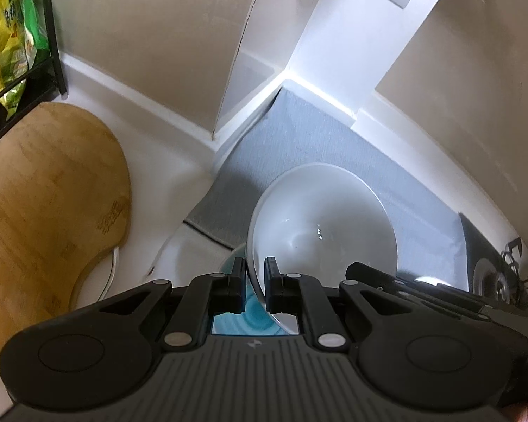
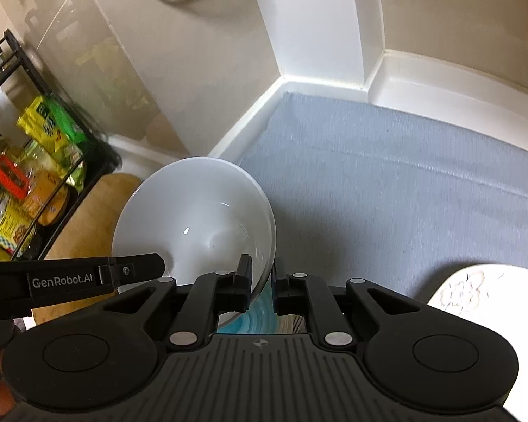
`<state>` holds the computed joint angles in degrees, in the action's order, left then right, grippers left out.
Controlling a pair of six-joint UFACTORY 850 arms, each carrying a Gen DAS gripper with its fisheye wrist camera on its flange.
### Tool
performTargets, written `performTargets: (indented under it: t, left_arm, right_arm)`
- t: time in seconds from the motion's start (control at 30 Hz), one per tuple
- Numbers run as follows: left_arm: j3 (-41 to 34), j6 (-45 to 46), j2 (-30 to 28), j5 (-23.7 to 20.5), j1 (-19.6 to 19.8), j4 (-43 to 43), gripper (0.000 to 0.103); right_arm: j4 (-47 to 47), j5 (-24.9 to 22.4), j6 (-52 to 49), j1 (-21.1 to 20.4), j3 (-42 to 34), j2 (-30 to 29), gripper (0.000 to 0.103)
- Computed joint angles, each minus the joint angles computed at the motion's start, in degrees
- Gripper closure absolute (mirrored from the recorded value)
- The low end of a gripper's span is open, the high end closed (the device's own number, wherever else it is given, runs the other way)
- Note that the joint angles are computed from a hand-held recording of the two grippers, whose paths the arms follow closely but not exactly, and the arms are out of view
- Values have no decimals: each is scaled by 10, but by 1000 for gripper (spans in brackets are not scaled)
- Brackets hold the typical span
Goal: Organize plates and bowls
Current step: 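Lower the white bowl into the light blue bowl and open both grippers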
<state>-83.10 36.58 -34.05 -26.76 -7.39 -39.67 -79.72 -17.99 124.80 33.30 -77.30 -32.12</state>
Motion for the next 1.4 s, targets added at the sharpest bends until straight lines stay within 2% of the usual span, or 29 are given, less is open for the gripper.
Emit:
performTargets:
  t: [0.87,1.4]
  left_arm:
    - [10,-50,-6,-27,4,70,92]
    - [-2,-57,-14,-44,6,73,91]
  right_arm:
    - [172,21,-175,2,-18,-16,91]
    - [194,28,-205,-1,-21,-18,90]
